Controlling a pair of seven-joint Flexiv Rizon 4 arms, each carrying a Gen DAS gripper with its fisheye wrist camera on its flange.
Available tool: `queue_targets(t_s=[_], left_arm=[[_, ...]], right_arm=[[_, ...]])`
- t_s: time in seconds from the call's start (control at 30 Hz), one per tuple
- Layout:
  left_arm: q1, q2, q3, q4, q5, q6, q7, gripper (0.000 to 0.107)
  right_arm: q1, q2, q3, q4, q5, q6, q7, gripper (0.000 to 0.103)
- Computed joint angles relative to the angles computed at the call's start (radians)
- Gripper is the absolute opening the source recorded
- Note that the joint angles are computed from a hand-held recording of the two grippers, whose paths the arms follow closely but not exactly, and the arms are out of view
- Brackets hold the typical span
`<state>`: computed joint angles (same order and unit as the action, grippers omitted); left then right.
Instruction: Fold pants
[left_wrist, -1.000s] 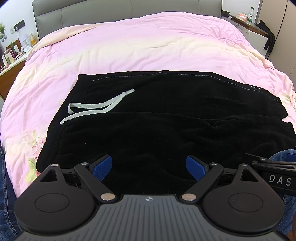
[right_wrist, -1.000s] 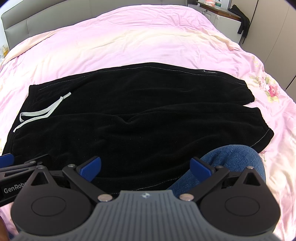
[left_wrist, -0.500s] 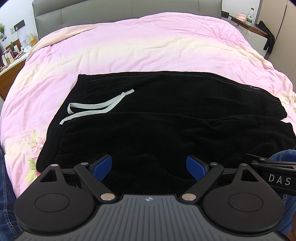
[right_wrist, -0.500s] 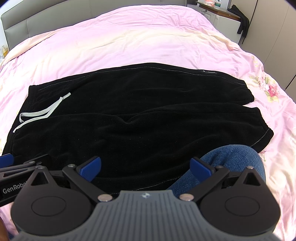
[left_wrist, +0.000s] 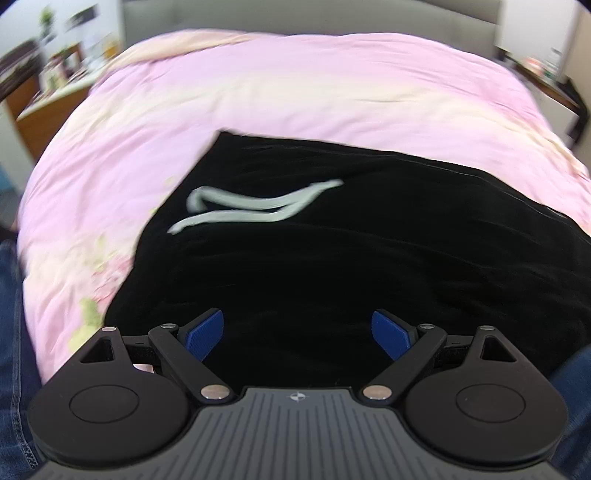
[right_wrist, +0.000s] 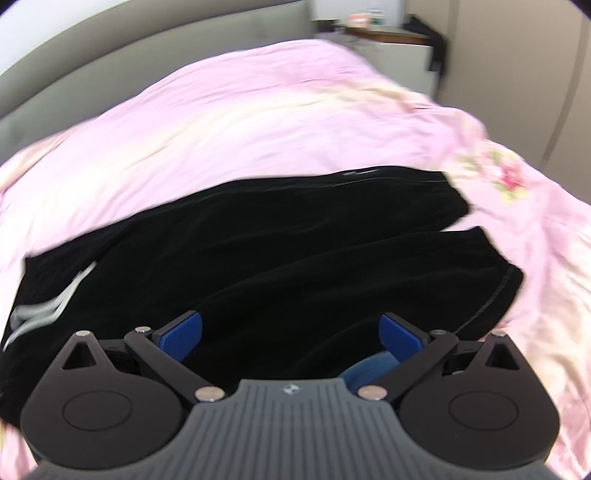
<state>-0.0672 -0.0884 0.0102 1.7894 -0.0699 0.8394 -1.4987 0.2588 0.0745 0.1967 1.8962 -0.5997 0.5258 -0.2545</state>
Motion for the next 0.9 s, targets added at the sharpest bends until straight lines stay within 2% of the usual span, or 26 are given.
queue_targets(t_s=[0.17,0.23,0.33,0.43,0.47,0.57,0.67,0.77,0.83,0.9], left_arm=[[0.038,-0.037,0.034,-0.007,0.031,-0.014,-0.069,0.103],[0.053,-0.045,0.046,-0.003,0.038,-0.020,-0.091,0.103],[0.074,-0.048,0.061,0.014,0.044,-0.027,-0.119,0.103],[0.094,-0.046,0.070,0.039,0.037,-0.026,-0.137,0.103],[0.099,-0.047,0.071,0.046,0.033,-0.024,-0.140,0.103],[0.113,-0.049,0.072,0.066,0.013,-0.019,-0.148,0.103],[0.130,-0.048,0.073,0.097,-0.044,-0.006,-0.156,0.103],[0.146,-0.053,0.069,0.127,-0.131,0.014,-0.161,0.103],[0.152,-0.059,0.064,0.136,-0.172,0.014,-0.162,0.103],[0.153,-0.063,0.057,0.148,-0.208,0.028,-0.153,0.103]], right_arm=[[-0.100,0.081,-0.045,0.132,-0.007,0.127,0.049,0.098],[-0.152,0.108,-0.051,0.187,-0.053,0.165,0.106,0.098],[-0.247,0.149,-0.058,0.278,-0.217,0.215,0.216,0.098],[-0.346,0.180,-0.097,0.380,-0.379,0.373,0.300,0.098],[-0.367,0.178,-0.113,0.401,-0.381,0.416,0.299,0.098],[-0.401,0.175,-0.136,0.437,-0.269,0.445,0.268,0.098],[-0.481,0.178,-0.153,0.509,-0.266,0.564,0.358,0.098],[-0.526,0.188,-0.141,0.549,-0.231,0.564,0.421,0.097],[-0.558,0.190,-0.143,0.580,-0.242,0.606,0.462,0.088],[-0.598,0.184,-0.152,0.616,-0.268,0.705,0.518,0.083]])
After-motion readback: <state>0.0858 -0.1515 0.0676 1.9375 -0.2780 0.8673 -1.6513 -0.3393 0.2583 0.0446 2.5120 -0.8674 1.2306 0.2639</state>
